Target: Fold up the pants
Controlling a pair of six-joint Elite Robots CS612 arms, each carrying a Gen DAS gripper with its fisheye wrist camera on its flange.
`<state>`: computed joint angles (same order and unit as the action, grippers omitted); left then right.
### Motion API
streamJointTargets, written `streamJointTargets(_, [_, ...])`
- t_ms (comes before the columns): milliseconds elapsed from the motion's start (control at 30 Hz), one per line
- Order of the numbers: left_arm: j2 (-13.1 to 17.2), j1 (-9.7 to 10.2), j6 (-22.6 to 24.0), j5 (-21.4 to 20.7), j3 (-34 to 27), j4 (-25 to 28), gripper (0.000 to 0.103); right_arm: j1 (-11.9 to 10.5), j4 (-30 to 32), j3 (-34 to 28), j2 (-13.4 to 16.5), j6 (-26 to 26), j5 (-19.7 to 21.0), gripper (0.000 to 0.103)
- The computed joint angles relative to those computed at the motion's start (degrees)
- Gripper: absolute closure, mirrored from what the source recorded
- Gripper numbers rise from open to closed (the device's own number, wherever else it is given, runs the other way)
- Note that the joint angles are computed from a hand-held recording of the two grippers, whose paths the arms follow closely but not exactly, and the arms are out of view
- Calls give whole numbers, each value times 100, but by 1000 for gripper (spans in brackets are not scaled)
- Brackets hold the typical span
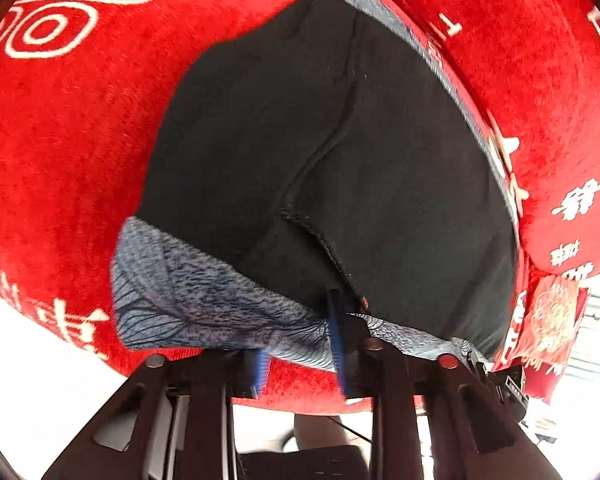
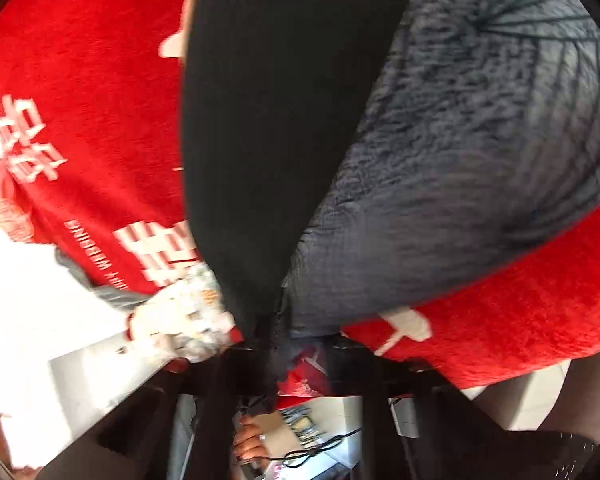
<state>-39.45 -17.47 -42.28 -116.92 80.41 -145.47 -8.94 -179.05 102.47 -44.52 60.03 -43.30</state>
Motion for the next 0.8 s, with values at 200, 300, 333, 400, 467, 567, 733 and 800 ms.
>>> streamJointTargets(200, [-147,-25,316,321,-418,-260,77,24,2209,-1015,-340,-2394,73,98])
streamJointTargets(300, [27,-47,378,644,-935,-427,77,-28,3419,-2017,-87,-3553,107,98])
streamJointTargets(333, [165,-60,403,798,-1220,-368,70,-24,3757,-2391,81,-3787,67,97])
streamJointTargets(400, [428,-123,445,1326,-1718,-153,37,42,4552,-3287,510,-4142,-118,93])
streamJointTargets(467, [757,-215,578,2144,-2230,13,20,80,5266,-4191,1007,-4492,-364,93])
streamJointTargets(567, [1196,-236,736,2519,-2933,600,20,139,5916,-5129,1590,-4821,-779,82])
streamJointTargets(733, [1605,-325,680,3005,-3730,1856,21,185,5901,-5750,2156,-4334,-1117,23])
streamJointTargets(800, [1469,-405,1079,3017,-3582,1840,21,167,6028,-5710,2085,-4334,-1033,23])
